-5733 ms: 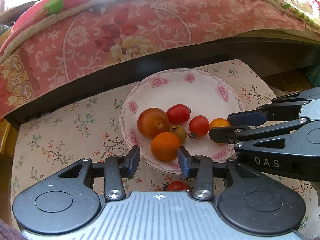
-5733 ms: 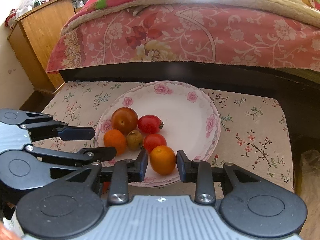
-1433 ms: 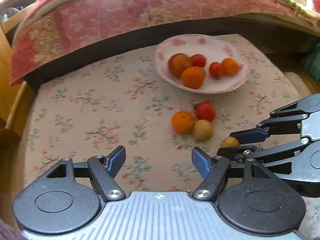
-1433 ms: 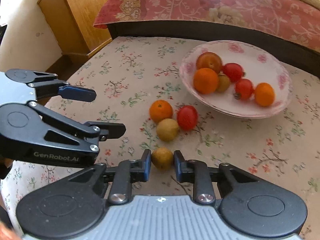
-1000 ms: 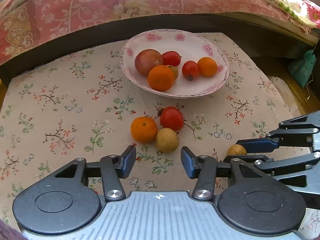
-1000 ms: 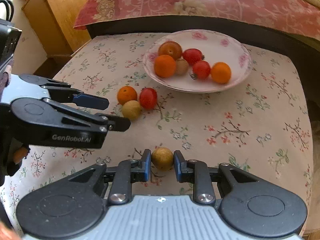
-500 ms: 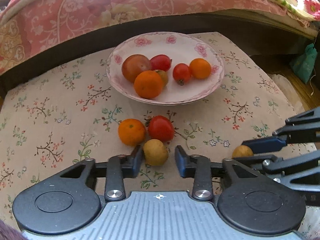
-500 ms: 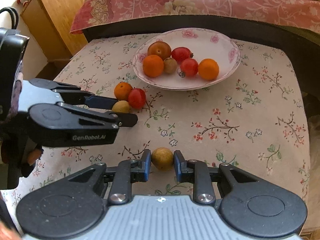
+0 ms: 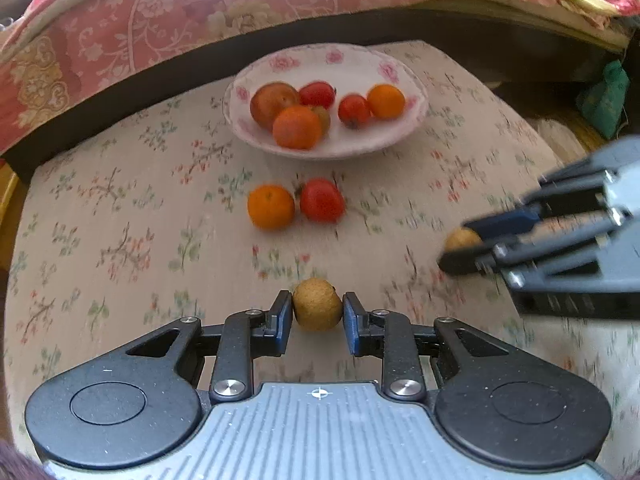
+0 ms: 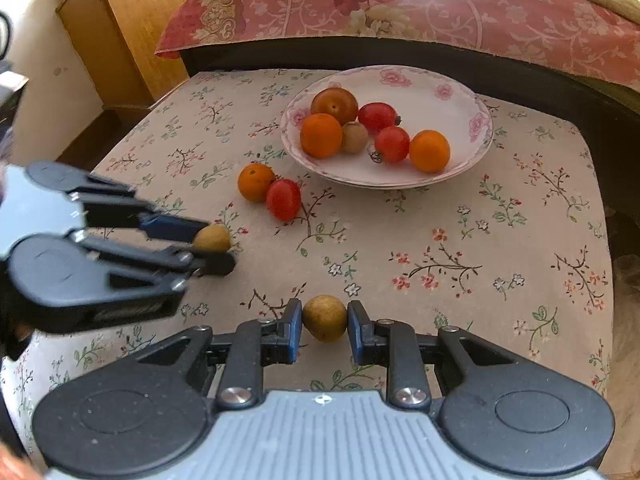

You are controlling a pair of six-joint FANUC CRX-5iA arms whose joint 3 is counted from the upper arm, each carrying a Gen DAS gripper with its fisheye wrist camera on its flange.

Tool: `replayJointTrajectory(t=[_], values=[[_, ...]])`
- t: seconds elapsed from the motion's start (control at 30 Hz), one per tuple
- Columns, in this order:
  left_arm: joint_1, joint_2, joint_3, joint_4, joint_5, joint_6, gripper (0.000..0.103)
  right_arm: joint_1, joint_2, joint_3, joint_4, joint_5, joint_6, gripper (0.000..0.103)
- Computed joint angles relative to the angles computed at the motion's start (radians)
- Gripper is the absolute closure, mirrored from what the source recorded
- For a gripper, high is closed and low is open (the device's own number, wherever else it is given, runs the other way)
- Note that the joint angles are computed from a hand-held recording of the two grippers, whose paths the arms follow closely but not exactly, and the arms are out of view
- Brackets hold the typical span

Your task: Organize fruits

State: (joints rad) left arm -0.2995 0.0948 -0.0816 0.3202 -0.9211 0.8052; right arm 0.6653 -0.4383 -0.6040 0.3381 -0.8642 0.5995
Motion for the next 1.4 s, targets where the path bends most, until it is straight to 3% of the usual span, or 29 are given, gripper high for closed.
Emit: replayJointTrajectory(t=[0.33, 0.6, 0.83, 1.0, 1.23, 1.4], values=[[0.012, -0.03, -0.049, 0.012, 0.013, -0.05, 0.063, 0.009, -0.007, -0.017, -0.002, 0.01, 0.04, 0.073], [0.012, -0.047, -0.069, -0.001, 0.038, -0.07, 0.039, 0.013, -0.02, -0.023, -0.012, 0.016, 0.07, 0.066], [0.014, -0.039, -0.065, 0.014, 0.037, -0.08, 0.038, 0.007, -0.029, -0.028, -0.018, 0.017, 0.079, 0.063], [0.011, -0.039, -0.071, 0.031, 0.029, -0.106, 0.047, 0.005, -0.039, -0.038, -0.008, 0.016, 0.064, 0.063], [0.011, -0.039, -0.075, 0.036, 0.032, -0.113, 0.046, 0.003, -0.044, -0.044, -0.003, 0.019, 0.06, 0.063], [0.012, -0.041, -0.078, 0.044, 0.031, -0.128, 0.05, 0.001, -0.04, -0.039, -0.006, 0.02, 0.07, 0.063]])
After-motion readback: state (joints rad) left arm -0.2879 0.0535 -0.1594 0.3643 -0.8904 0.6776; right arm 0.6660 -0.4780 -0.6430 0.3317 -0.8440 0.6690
